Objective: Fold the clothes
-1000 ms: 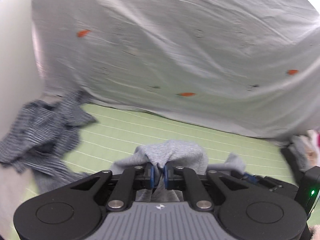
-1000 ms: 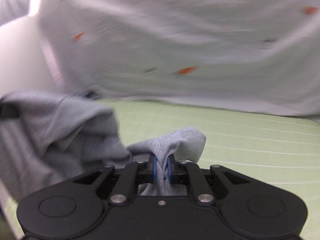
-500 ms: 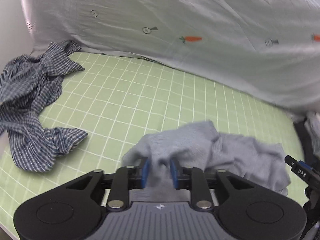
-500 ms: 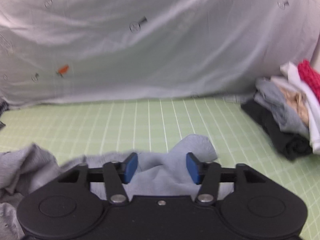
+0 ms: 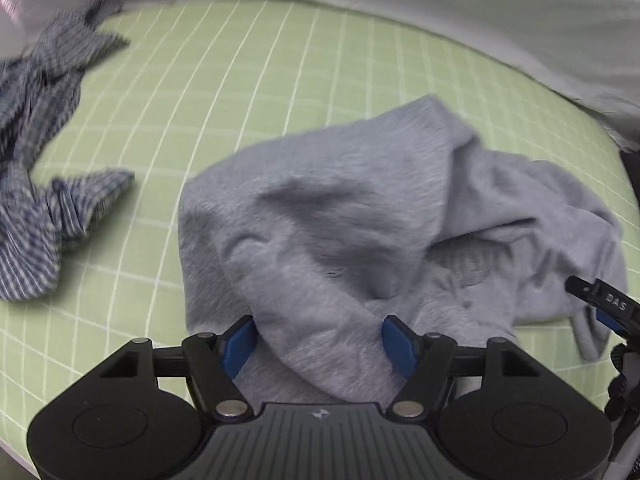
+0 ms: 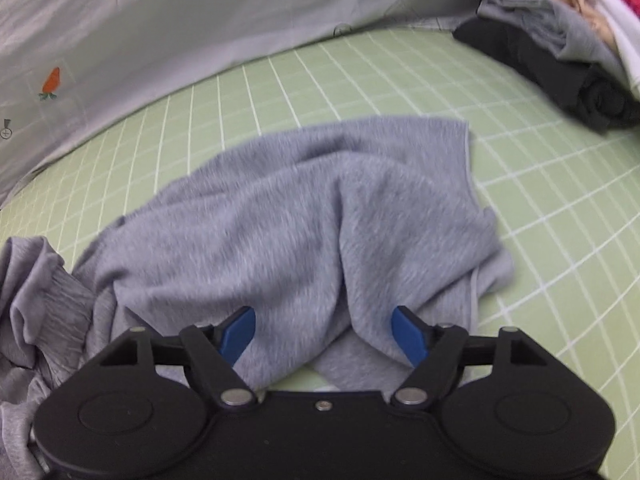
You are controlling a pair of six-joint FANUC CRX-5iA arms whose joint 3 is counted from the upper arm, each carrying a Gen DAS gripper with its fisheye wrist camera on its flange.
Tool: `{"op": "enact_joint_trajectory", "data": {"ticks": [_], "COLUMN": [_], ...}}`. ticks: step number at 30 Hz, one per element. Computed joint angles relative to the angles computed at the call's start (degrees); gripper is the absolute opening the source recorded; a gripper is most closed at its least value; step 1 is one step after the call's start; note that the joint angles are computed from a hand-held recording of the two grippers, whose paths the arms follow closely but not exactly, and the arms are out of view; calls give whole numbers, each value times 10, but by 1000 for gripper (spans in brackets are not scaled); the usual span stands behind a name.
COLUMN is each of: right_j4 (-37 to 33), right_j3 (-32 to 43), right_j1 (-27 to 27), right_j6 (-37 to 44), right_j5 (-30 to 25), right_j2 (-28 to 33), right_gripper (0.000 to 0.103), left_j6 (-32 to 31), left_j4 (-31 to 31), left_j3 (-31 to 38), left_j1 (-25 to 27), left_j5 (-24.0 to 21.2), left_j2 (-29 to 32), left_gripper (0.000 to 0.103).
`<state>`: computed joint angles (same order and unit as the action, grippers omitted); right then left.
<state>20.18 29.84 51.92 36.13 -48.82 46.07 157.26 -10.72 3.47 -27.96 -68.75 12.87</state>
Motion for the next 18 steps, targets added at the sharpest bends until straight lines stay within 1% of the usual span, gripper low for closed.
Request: {"op": "enact_joint_trajectory", "data": {"ticks": [2, 4, 5, 6, 7, 8, 9, 10, 13, 16, 18], "right_j4": [0, 9, 15, 23, 32, 35, 35, 35, 73, 143, 179], "right_j3": [15, 28, 29, 26, 23, 20, 16, 13, 9, 19, 25], "right_j1": [0, 1, 1, 2, 3, 3, 2, 1, 1, -2, -9], "right_j6": [10, 22, 26, 25, 25, 27, 28, 31, 13, -20, -53], "right_j5": [-10, -17, -14, -7, 0, 9, 21, 32, 47, 53, 65], "right_j2": [12, 22, 24, 25, 25, 23, 20, 18, 19, 31, 34], "right_gripper": [77, 78, 77, 69, 54, 44, 20, 15, 13, 12, 12], "left_j6": [-2, 2, 4, 9, 15, 23, 31, 40, 67, 88, 101], "left_j4": [6, 2, 1, -1, -1, -3, -8, -17, -56, -105, -132], "left_j3": [-17, -24, -28, -34, -43, -51, -57, -63, -70, -59, -61], "left_j1": [7, 10, 12, 15, 18, 21, 22, 24, 33, 49, 59], "left_j5": [18, 24, 28, 34, 43, 50, 54, 55, 34, -15, -31], "left_j2": [-1, -1, -3, -7, -14, -21, -28, -35, -51, -56, -74], "left_gripper": [63, 43, 38, 31, 26, 24, 21, 19, 17, 16, 16]}}
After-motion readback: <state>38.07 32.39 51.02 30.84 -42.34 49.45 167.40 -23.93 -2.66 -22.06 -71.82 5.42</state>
